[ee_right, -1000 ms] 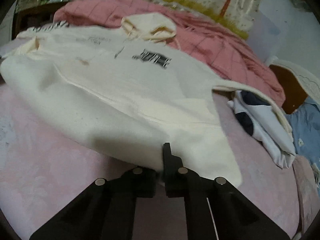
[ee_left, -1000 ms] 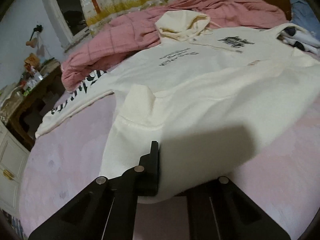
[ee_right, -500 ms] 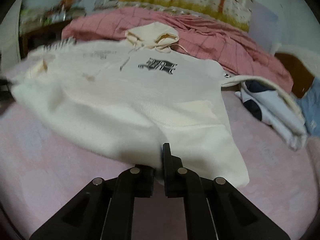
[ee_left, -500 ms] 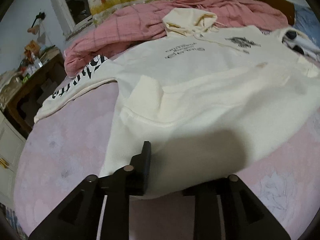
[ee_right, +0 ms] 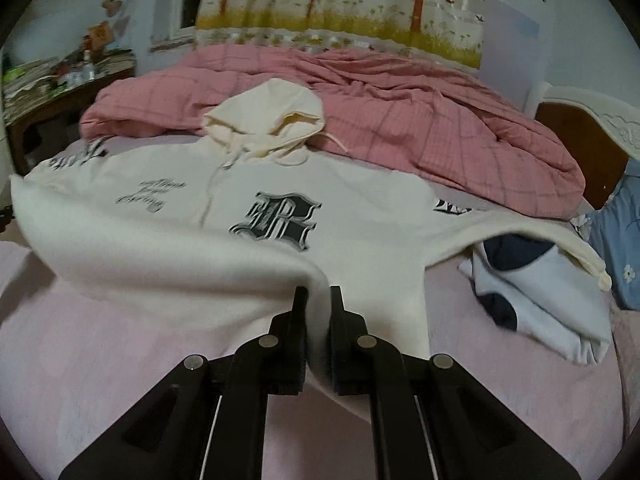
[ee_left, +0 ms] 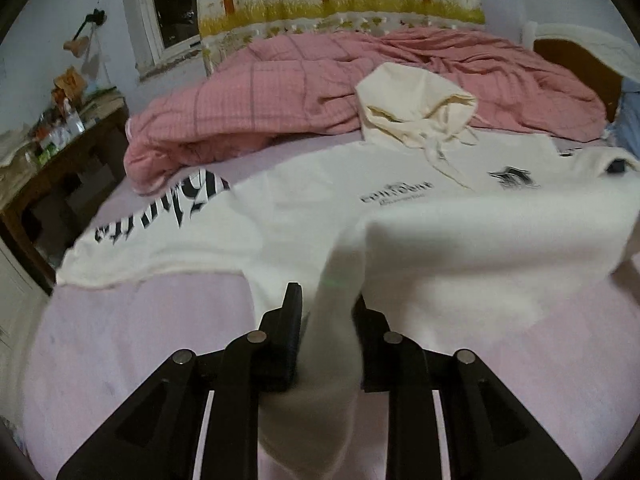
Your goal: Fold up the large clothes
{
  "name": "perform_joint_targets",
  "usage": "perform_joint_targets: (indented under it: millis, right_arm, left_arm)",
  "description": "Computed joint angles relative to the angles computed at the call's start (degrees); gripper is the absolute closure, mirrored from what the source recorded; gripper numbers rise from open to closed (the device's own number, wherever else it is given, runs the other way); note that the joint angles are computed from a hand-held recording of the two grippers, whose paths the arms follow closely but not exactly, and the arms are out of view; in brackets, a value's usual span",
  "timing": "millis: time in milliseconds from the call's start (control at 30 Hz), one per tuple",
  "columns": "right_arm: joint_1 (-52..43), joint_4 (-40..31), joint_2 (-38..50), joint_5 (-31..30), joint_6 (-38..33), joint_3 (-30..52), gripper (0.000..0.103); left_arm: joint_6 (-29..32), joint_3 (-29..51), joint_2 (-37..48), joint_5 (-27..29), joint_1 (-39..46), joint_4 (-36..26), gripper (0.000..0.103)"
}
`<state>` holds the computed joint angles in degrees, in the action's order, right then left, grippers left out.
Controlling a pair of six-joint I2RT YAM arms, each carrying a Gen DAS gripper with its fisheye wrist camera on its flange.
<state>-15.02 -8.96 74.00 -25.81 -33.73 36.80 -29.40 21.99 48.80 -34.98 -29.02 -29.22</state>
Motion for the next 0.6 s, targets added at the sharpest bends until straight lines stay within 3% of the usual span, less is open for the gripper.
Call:
perform_joint_targets:
  millis: [167,333,500,567,600]
  right_arm:
    - [4.1,5.6,10.5,1.0,4.1,5.0,0.096]
    - [9.2,11.9,19.4,7.4,4.7,6.7,0.096]
    - [10.4,16.7,25.6,9.6,5.1,7.3,0.096]
    - [10.2,17.8,25.9,9.4,5.3,6.9,0.093]
    - [9.9,18.2,25.4,9.0,5.4,6.3,0.090]
  left_arm:
    - [7.7,-0.2,13.8,11.5,14.0,15.7,0.089]
    - [9.5,-1.3,30.3,13.7,16.2,30.3,0.089]
    - [11.0,-2.9,31.4,10.2,13.6,34.3,0.086]
    - [11.4,-3.9,30.7,11.3,15.1,35.5,0.078]
    - [10.8,-4.0,30.0,10.8,15.8,34.7,0.065]
